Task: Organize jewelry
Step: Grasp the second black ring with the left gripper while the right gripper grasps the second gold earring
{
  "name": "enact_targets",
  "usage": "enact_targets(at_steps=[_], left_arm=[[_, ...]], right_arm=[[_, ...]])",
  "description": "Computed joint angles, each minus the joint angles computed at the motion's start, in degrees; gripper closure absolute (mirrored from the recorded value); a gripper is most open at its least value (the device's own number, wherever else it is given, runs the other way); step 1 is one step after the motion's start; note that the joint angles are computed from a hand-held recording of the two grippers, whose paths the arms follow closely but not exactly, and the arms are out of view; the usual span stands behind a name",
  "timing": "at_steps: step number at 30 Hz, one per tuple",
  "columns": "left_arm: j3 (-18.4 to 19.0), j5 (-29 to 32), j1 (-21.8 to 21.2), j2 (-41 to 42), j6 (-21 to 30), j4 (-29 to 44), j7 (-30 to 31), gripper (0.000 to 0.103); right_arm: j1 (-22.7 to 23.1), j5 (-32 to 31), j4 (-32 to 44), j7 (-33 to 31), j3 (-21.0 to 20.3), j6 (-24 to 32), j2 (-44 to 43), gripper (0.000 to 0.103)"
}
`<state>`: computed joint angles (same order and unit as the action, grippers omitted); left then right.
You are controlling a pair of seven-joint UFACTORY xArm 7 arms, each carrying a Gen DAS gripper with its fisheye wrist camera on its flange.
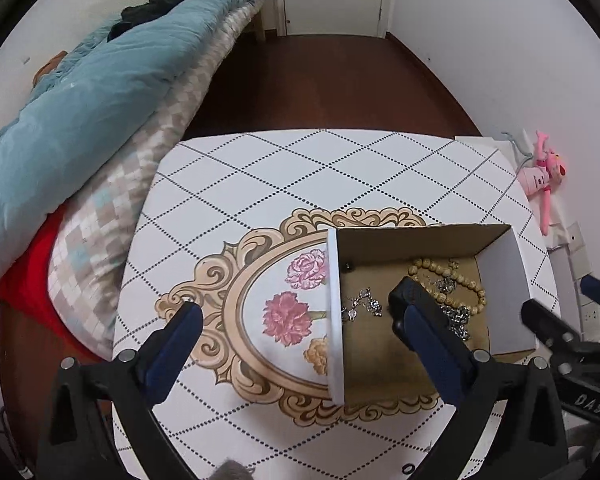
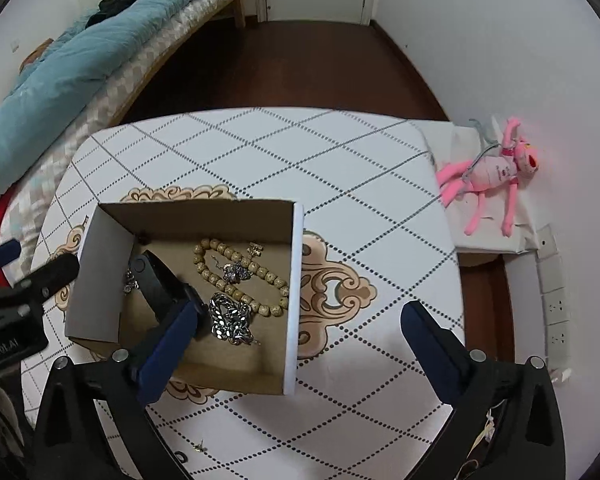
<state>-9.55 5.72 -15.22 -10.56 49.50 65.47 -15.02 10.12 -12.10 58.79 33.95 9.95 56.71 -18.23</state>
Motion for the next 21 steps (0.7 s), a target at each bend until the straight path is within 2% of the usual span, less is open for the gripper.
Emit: enact_targets(at_steps=[5,8,13,17,18,19,21], left_arm=[[-0.04,0.00,0.11,-4.88,-1.12,-2.77,-0.20,0.000],[-0.72,0.84,0.73,-7.93,0.88,-4.54,-1.31,0.000],[-0.02,-1.65,0.35,-13.89,2.88,-11.88,0.05,0.000],[0.19,-4.41,-0.04,-16.77,5.52,-18.83,0.71,0.000],[0.14,-4.77,-0.14,-17.20,5.81,-20.23,0.79,0.000],[0.05,-4.98,-0.17,-17.63,5.98,-21.33,0.74,0.000],[-0.09,-5.40,-0.33,-18.07,6.23,-23.26,0.76,0.000]], right_arm=[[-0.07,-1.13,-0.44,1.71,1.07,0.13,-3.96,0.000],[0.53,-0.16,-1.47,1.69,1.53,0.49,-6.89,0.000],[3.34,6.27,-7.81,0.70,1.31,-0.18,-12.77,0.000],[5.48,11.33,-15.25,2.93,2.42,-2.23,-16.81,0.001],[6.11,12.43,-16.35,3.05,2.42,-2.78,-17.03,0.007],[6.88,13.70,-17.61,3.33,2.56,-3.45,-17.19,0.023],[8.42,16.01,-19.49,3.61,2.68,-4.91,-16.84,0.036]])
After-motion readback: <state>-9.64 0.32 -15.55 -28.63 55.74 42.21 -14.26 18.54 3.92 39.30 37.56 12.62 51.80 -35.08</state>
